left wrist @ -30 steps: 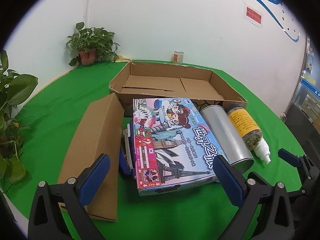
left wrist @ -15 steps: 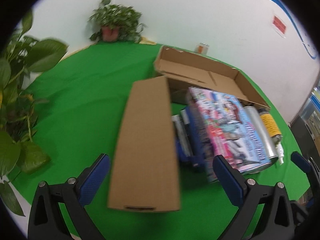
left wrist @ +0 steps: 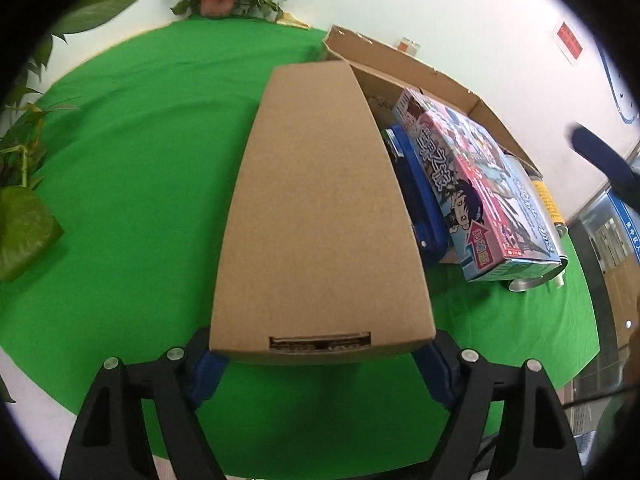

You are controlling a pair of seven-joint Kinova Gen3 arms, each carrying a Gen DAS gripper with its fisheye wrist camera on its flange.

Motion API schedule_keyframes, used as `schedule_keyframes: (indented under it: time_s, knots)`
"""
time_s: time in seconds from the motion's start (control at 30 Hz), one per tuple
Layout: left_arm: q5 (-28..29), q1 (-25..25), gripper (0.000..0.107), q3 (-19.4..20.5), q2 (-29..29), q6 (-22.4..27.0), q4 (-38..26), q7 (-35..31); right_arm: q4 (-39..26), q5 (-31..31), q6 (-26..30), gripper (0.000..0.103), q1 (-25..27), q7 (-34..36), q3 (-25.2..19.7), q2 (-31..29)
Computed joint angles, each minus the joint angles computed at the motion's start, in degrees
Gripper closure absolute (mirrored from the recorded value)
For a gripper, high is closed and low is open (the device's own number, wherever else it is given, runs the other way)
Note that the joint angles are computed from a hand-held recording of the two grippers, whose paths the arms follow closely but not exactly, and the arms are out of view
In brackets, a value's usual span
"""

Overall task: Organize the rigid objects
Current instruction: 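Carry the cardboard panel with the left gripper over the open box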

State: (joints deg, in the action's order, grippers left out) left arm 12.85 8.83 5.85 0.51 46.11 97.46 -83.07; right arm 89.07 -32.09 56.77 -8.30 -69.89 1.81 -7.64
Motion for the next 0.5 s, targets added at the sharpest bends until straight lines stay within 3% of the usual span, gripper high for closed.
schedule_keyframes:
  time_s: [0.07,0.2,0.27,0.33,0.43,0.5]
  knots:
    - [-4.31,-2.10,0.027,3.24,-1.64,-1.22,1.26,2.58,-5.31,3.74,1.91,0.000,-3.05,-4.66,-0.48,4.38]
    - [-13.63,-10.69,0.027,13.82,-5.54,-1.45,4.27,6.66,-15.93,13.02,6.68,0.000,-13.66,-13.98,1.42,12.65]
    - [-18.29,-11.57,0.027,16.19,-6.85,-1.18,5.66,9.55,-21.24,15.69,10.37,0.001,-17.92,-18.59,2.83,17.77]
    - [-21.19,-8.54,0.027,14.65,-6.60,-0.72,6.22,12.02,-26.54,17.19,14.75,0.001,-18.05,-21.78,0.98,23.08]
    - [-24.45,-0.57,0.027,8.41,-6.96,-0.74,7.82,14.30,-34.51,22.05,21.74,0.001,-15.11,-27.40,-6.32,30.57]
    - [-27.92,3.71,0.027,6.30,-6.70,-1.12,8.35,17.48,-39.65,24.30,26.40,0.004,-14.96,-30.45,-8.23,34.96]
